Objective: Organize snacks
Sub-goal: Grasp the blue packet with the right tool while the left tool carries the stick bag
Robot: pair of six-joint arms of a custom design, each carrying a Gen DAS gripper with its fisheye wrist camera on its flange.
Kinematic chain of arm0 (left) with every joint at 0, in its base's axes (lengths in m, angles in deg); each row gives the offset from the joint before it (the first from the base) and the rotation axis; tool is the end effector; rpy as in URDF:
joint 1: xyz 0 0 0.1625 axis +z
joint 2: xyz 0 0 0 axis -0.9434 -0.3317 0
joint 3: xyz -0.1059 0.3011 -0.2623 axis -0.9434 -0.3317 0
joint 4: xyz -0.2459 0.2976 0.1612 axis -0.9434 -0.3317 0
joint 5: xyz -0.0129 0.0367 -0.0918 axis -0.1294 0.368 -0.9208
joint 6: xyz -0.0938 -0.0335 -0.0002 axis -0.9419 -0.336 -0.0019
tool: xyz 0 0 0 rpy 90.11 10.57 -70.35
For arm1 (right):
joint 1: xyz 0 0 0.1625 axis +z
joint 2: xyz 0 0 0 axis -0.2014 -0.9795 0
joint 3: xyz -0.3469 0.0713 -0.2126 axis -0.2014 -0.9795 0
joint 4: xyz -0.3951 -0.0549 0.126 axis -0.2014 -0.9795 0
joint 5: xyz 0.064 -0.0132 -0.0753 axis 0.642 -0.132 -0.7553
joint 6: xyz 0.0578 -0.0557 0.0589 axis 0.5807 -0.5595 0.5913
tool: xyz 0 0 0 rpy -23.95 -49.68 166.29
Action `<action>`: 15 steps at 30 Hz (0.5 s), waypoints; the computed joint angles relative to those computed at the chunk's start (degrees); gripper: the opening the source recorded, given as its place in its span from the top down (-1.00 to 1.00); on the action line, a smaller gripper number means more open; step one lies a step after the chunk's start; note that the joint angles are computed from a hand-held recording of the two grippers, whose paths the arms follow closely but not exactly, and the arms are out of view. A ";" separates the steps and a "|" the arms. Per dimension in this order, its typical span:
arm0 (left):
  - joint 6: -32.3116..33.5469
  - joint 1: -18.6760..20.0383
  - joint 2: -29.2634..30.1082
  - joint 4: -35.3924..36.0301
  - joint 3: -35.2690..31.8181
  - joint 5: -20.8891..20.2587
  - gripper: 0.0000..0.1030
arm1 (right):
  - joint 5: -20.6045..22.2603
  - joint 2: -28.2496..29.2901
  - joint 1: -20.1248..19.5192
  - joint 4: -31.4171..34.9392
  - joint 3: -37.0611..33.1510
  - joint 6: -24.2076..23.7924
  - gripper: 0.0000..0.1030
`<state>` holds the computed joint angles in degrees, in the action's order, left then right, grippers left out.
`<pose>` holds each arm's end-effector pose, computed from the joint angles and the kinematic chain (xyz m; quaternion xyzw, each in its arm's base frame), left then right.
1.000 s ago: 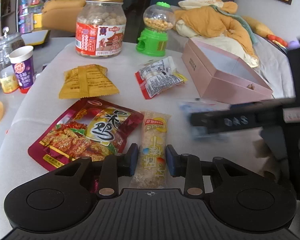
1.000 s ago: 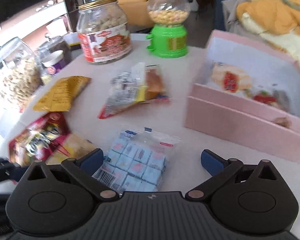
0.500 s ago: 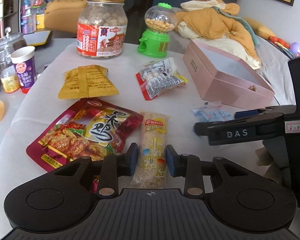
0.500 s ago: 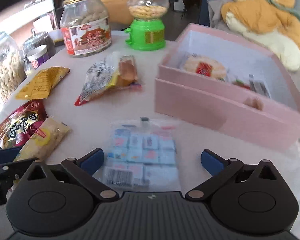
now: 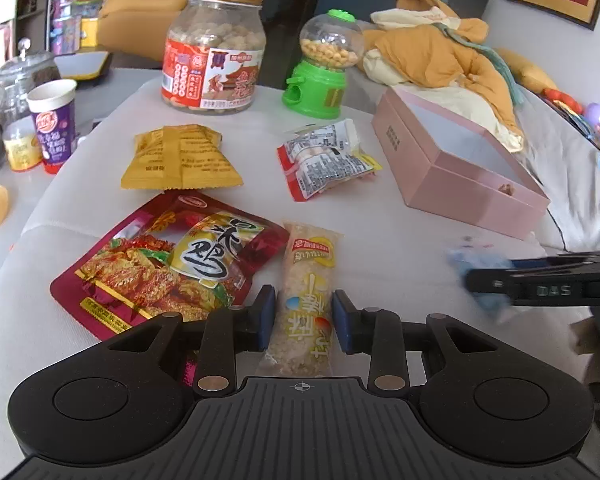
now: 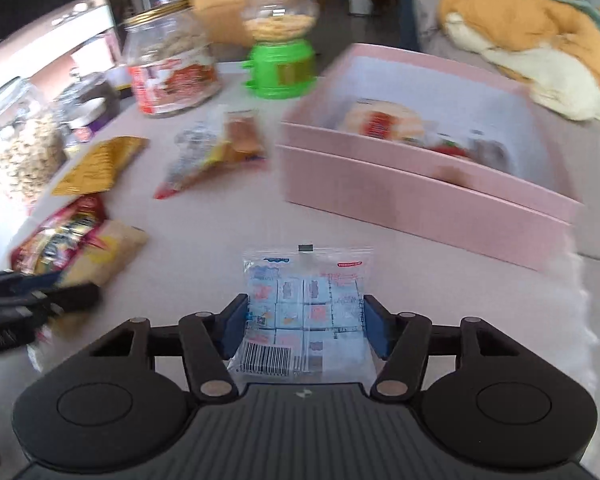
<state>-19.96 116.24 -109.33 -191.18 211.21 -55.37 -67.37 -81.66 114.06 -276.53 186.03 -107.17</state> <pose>-0.1084 -0.3815 0.1244 0.2419 0.9075 -0.2927 0.1797 0.1547 -0.3902 0.0965 0.1135 -0.8760 0.3101 0.3515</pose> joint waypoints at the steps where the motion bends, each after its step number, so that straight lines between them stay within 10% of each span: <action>1: 0.35 -0.22 0.15 -0.17 0.11 0.32 0.31 | -0.52 -0.53 -0.29 -0.87 0.85 -0.08 -0.16; 8: 2.73 -6.10 6.49 -7.86 2.70 8.79 0.35 | -0.04 -7.02 -3.86 -4.65 7.11 1.91 -0.16; 15: 8.06 -9.66 7.35 -11.99 -1.74 0.42 0.35 | 2.54 -11.00 -6.60 -11.95 11.63 -0.78 -0.16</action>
<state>-11.90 106.59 -101.99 -203.18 209.47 -54.96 -64.83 -92.66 107.46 -288.48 197.66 -107.95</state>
